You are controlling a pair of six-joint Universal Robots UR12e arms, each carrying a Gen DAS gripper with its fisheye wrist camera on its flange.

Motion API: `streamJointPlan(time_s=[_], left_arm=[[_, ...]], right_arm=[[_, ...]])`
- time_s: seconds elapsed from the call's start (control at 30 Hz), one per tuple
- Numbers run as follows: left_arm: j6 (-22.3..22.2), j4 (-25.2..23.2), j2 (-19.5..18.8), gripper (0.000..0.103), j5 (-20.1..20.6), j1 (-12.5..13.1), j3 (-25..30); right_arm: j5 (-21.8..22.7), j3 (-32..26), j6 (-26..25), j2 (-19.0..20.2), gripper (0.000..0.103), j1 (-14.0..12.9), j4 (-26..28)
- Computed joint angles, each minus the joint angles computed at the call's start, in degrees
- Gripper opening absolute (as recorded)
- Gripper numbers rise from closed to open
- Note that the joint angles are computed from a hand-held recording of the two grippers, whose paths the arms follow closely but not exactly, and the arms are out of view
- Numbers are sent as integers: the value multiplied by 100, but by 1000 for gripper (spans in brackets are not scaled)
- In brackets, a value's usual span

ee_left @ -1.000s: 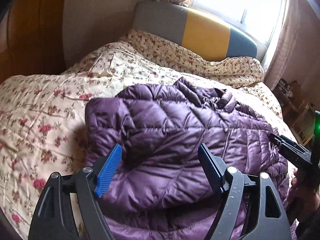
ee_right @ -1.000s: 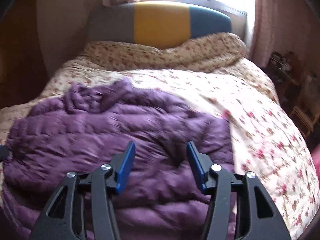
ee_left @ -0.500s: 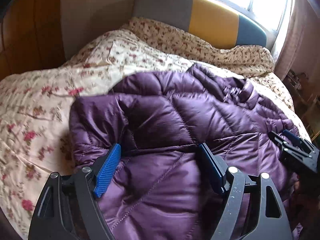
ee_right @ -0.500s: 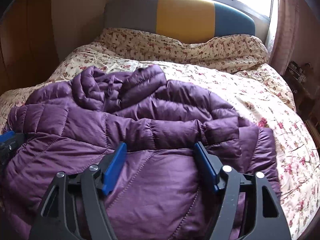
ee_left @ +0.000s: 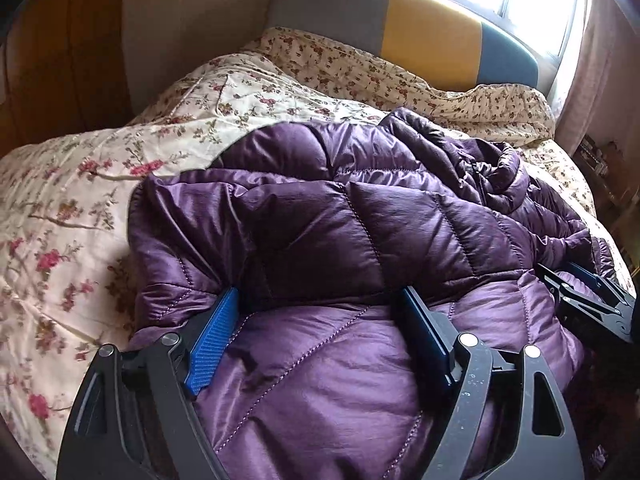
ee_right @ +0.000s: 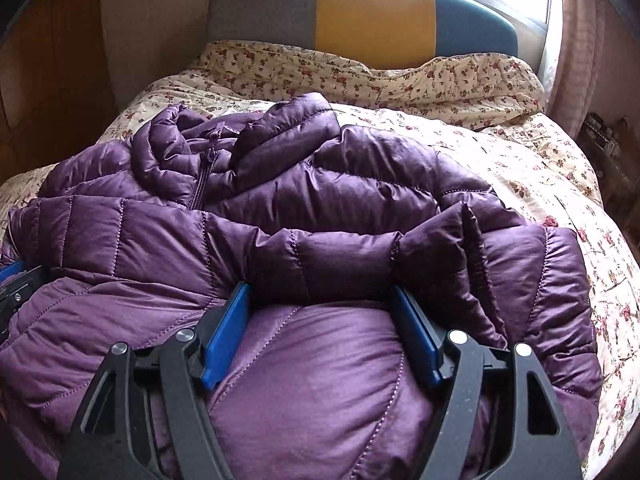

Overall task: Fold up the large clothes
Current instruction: 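Smooth the folded jacket with both tools, then lift the hem edge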

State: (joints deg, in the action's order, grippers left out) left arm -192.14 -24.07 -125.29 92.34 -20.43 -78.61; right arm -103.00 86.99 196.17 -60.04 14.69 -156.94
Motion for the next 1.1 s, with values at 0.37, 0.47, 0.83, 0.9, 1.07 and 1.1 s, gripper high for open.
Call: streamJointPlan(time_s=[0.37, 0.47, 0.83, 0.9, 1.07, 1.1], left_arm=[[43, 657, 749, 87, -31, -55, -921], [24, 712, 964, 87, -71, -62, -1214], [44, 813, 1575, 87, -292, -16, -2184], [41, 816, 1666, 87, -346, 7, -2329], [91, 819, 1907, 87, -595, 76, -2693], [95, 818, 1949, 87, -653, 89, -2760]], right_arm=[[469, 230, 36, -464, 95, -13, 331], [551, 489, -20, -680, 96, -8, 378], [738, 1583, 197, -1588, 96, -182, 915], [744, 1807, 196, -1771, 96, -224, 1035], [1024, 2345, 322, -2206, 96, -357, 1134], [1127, 2454, 344, -2292, 96, -387, 1122]])
